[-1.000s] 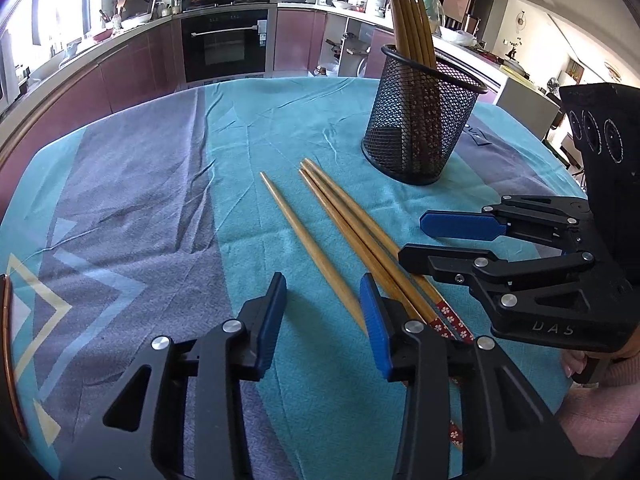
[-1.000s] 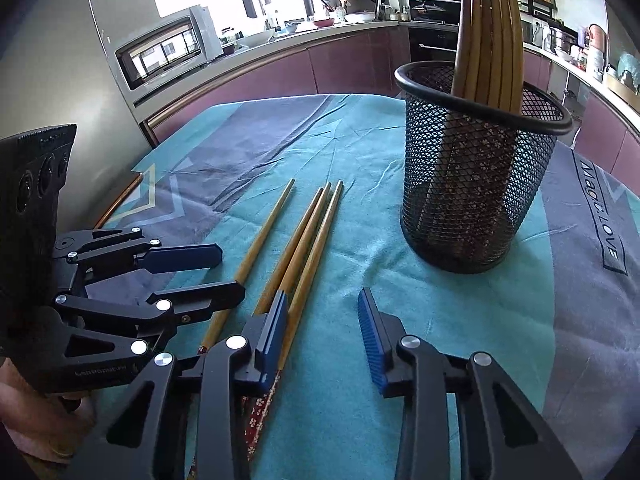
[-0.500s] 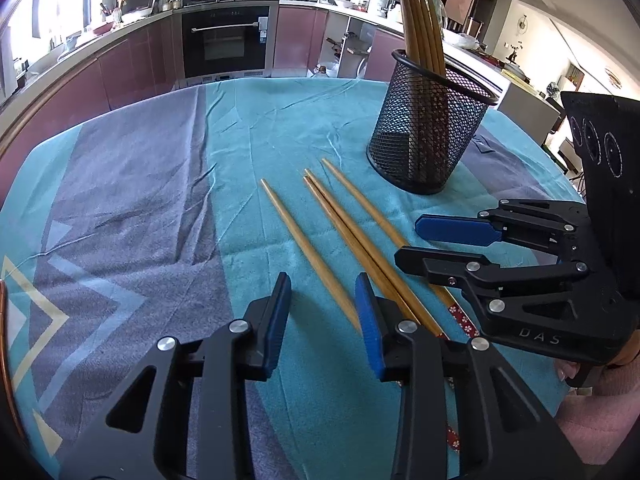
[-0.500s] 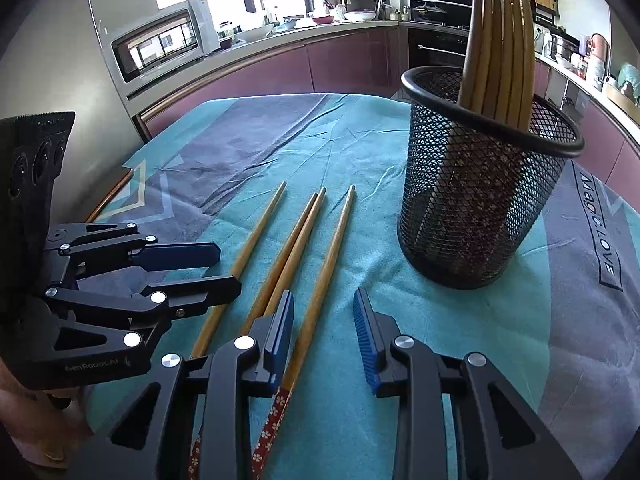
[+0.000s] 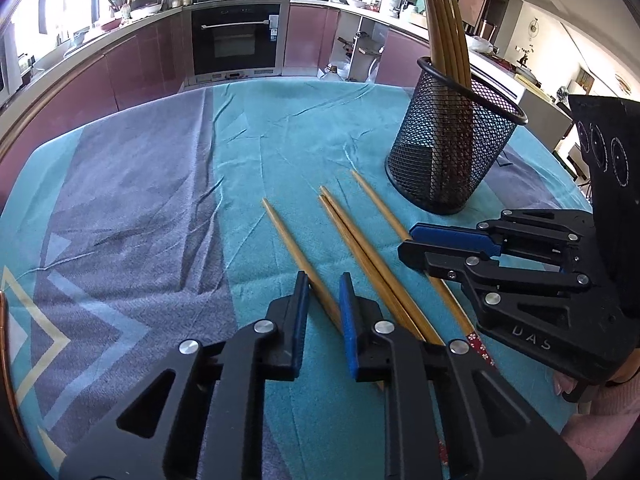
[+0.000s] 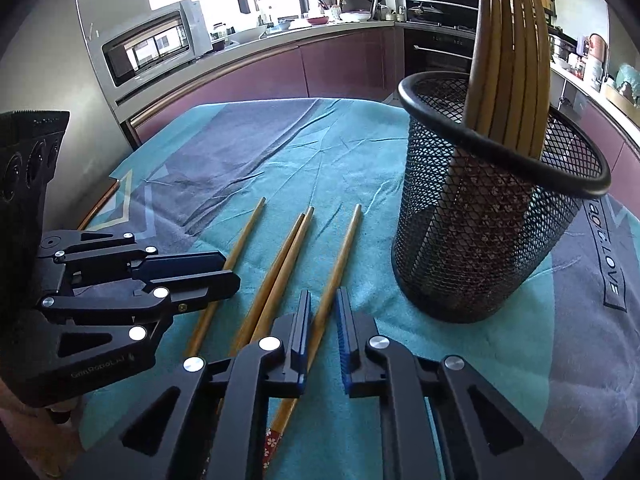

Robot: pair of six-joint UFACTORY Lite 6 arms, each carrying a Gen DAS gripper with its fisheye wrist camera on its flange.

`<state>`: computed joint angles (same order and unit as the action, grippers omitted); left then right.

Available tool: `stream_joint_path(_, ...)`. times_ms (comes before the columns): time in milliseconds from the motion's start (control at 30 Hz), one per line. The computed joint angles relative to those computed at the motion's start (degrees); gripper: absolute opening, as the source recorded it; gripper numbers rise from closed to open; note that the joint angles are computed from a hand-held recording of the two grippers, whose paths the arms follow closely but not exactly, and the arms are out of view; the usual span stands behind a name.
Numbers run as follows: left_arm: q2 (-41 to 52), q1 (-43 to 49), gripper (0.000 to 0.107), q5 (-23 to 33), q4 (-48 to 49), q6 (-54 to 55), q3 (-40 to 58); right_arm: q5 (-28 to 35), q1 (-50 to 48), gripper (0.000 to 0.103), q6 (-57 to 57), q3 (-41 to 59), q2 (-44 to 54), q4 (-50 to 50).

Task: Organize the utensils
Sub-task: 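Close the right tool on a chopstick while the left tool grasps another chopstick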

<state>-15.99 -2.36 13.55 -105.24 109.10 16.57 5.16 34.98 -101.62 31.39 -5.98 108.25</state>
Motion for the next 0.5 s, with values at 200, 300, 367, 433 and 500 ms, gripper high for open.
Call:
stream_joint_path(200,0.0,0.2,0.008,0.4,-2.1,0.9,-0.5,3.5,-3.0,0.005,10.2,-1.0,-1.2,-10.3)
stream_joint_path(300,-0.4,0.4,0.008,0.6,-1.5,0.1,-0.9,4.5,-3.8,0.005,12.2,-1.7,-2.0,-12.2)
stream_joint_path(367,-0.9,0.8,0.008,0.8,-0.2,-1.2,-1.2,4.9,-4.1,0.005,13.6,-2.3,-2.9,-13.6)
stream_joint_path(433,-1.4,1.2,0.007,1.1,1.2,-2.5,-1.5,5.4,-4.5,0.005,15.9,-2.9,-4.3,-16.0)
stream_joint_path(500,-2.4,1.6,0.007,1.4,3.3,-4.6,-1.9,6.4,-5.2,0.005,18.0,-3.6,-5.9,-18.3)
